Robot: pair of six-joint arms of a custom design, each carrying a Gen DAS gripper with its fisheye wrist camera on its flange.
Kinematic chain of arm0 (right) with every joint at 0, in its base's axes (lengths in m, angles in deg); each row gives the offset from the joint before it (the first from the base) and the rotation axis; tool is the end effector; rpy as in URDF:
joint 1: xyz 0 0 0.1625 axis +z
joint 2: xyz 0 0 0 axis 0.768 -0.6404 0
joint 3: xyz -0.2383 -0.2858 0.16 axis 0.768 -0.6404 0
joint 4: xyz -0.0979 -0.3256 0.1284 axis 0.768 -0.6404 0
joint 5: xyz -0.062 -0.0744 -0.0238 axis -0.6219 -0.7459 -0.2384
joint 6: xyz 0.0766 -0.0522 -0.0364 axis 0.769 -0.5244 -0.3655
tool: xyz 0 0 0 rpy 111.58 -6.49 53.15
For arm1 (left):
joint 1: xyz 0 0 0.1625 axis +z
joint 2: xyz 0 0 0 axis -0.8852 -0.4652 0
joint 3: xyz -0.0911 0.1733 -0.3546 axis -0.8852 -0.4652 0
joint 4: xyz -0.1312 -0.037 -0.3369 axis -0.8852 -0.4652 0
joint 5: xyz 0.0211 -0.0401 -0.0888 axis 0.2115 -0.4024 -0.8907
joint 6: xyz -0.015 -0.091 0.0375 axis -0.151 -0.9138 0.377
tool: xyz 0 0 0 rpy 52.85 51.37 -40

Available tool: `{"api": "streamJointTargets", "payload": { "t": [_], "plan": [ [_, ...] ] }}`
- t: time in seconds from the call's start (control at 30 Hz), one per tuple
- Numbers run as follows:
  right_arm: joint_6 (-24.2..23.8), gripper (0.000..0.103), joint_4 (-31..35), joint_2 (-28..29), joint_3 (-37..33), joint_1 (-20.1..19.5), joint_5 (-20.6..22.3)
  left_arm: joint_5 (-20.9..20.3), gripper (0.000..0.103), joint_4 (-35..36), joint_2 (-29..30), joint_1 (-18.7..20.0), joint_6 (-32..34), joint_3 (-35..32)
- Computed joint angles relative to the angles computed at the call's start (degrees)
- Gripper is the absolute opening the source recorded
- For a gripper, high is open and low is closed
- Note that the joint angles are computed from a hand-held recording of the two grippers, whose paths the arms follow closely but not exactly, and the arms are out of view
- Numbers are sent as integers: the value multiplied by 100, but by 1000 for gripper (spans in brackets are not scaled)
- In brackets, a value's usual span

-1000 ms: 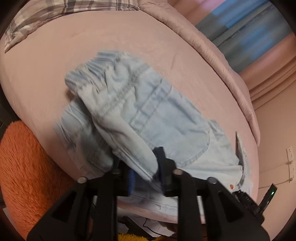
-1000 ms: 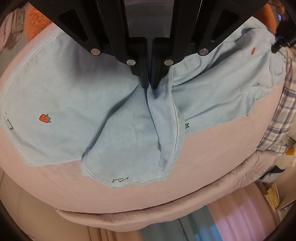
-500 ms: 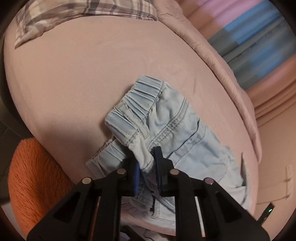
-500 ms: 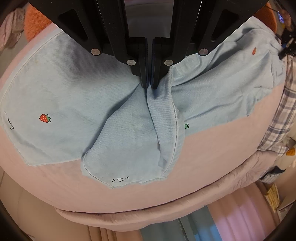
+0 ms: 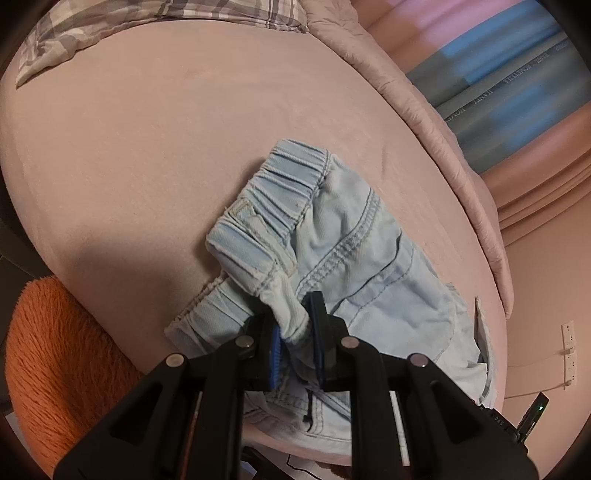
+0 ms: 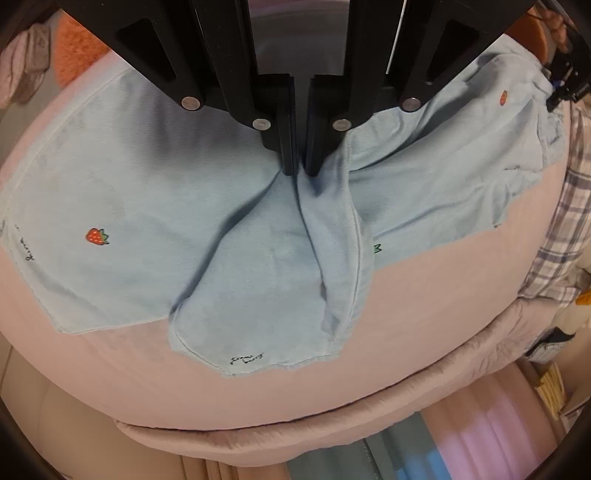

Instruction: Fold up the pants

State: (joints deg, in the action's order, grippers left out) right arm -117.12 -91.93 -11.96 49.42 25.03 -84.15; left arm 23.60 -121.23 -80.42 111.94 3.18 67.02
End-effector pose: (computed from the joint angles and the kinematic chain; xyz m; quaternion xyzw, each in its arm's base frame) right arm -0.1010 -0.7958 0.3003 0.1143 -0.9225 0.2563 0.2651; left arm -0.2221 -0.5973 -0.0454 -0.2946 0.8178 -0.4675 0.1608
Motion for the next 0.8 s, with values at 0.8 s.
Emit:
{"api": "streamJointTargets", "payload": {
  "t": [0.8],
  "plan": [
    [-23,20,-648,122,-218,252,-619,-38,17,-529,53,30,598,110]
  ]
}}
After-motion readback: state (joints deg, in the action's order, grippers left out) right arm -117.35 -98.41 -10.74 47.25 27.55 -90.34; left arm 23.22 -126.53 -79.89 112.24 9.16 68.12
